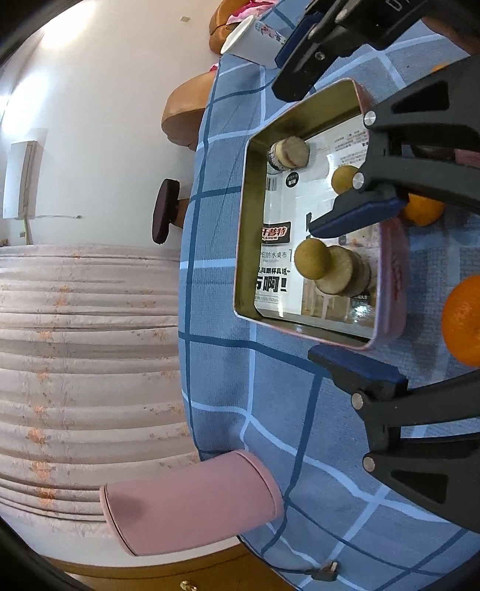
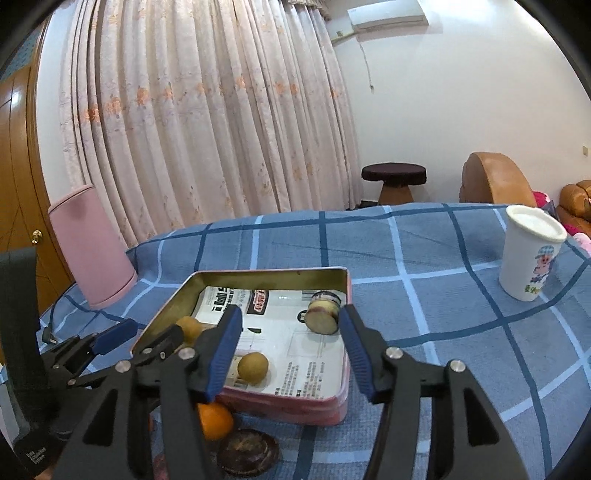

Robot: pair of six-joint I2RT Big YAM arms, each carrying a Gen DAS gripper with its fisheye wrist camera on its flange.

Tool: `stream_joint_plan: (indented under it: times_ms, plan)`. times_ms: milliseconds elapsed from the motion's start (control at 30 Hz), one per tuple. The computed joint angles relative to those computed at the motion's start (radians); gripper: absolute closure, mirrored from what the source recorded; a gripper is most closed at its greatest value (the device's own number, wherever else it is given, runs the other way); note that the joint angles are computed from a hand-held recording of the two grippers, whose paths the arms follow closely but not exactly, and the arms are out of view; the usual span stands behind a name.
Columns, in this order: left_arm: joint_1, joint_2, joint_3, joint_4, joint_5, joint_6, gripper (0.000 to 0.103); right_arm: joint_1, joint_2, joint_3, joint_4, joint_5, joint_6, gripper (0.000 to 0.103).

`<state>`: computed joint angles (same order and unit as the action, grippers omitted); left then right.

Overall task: Organize fruits
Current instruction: 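Withdraw both tools and approach the purple round fruit and brown fruit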

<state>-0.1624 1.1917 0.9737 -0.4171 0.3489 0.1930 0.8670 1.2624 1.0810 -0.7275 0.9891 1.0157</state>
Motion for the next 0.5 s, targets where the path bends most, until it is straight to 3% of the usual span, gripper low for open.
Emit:
stream_joint_plan:
  times_ms: [500]
  plan:
    - [0.050, -0.089, -0.074, 0.007, 0.036, 0.025, 0.041, 0.083, 0.008, 0.008, -0.136, 0.085, 0.138, 0.045]
